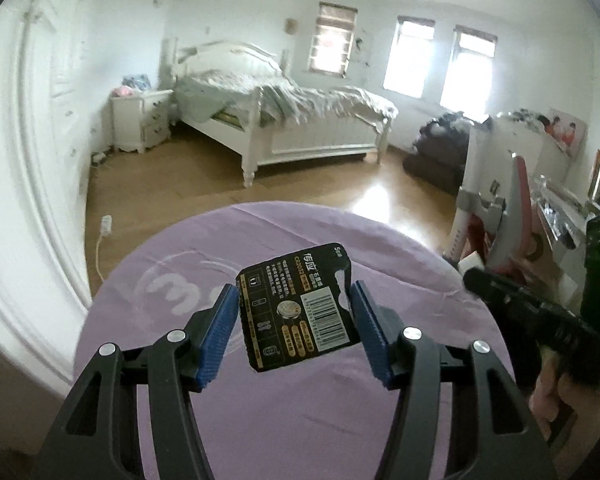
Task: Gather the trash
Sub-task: 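Carry card pack and white cap to the black bin and open both tools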
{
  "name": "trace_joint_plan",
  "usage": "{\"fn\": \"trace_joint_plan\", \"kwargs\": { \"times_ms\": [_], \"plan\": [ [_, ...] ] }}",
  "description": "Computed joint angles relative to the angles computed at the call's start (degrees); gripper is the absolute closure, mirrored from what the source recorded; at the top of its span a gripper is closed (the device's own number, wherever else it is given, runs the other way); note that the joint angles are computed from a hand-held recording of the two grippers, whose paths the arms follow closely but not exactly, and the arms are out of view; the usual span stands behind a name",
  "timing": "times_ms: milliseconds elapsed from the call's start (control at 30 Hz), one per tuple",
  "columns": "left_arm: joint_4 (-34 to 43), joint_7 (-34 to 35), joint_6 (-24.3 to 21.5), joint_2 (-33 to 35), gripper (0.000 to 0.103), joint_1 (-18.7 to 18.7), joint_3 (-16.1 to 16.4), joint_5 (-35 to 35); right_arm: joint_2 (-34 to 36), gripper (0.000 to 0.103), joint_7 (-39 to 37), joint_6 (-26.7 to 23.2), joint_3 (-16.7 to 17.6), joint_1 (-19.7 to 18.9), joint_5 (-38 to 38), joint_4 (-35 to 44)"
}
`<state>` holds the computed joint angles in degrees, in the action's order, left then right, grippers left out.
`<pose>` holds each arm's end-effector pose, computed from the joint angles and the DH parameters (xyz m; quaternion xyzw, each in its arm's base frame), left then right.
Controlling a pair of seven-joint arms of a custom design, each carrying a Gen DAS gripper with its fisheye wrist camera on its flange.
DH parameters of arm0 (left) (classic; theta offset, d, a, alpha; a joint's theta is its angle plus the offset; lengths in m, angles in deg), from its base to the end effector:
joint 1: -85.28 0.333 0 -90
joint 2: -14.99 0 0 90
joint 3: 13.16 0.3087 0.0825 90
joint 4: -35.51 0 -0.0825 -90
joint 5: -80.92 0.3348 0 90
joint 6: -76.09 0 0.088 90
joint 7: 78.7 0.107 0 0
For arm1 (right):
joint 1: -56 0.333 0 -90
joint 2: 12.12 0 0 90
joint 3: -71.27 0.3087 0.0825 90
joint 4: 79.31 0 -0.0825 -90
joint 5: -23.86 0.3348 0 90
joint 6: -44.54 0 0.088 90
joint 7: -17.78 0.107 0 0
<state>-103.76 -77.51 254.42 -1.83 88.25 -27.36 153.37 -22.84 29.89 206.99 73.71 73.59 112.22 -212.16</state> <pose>0.3996 -0.1694 0.4954 -0.6453 0.5977 -0.3812 0.2845 0.4502 0.1100 0.4767 -0.7111 0.5027 -0.1225 0.4760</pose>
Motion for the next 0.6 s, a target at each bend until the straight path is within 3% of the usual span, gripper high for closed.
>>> {"fn": "trace_joint_plan", "kwargs": {
  "times_ms": [133, 400, 600],
  "plan": [
    [-1.5, -1.6, -0.9, -3.3, 0.046, 0.3, -0.9, 1.0, -4.3, 0.066, -3.9, 0.4, -0.2, 0.2, 5.5, -1.9],
    [-1.6, -5.7, -1.7, -5.2, 0.046, 0.4, -2.6, 4.0, -9.1, 0.066, -2.2, 1.1, -0.3, -0.2, 5.0, -5.2],
    [-2.4, -5.2, -1.8, -6.3, 0.046, -0.9, -1.8, 4.1, -10.6, 0.066, -2.3, 0.3, -1.1, -0.8, 5.5, -6.3]
  ]
}}
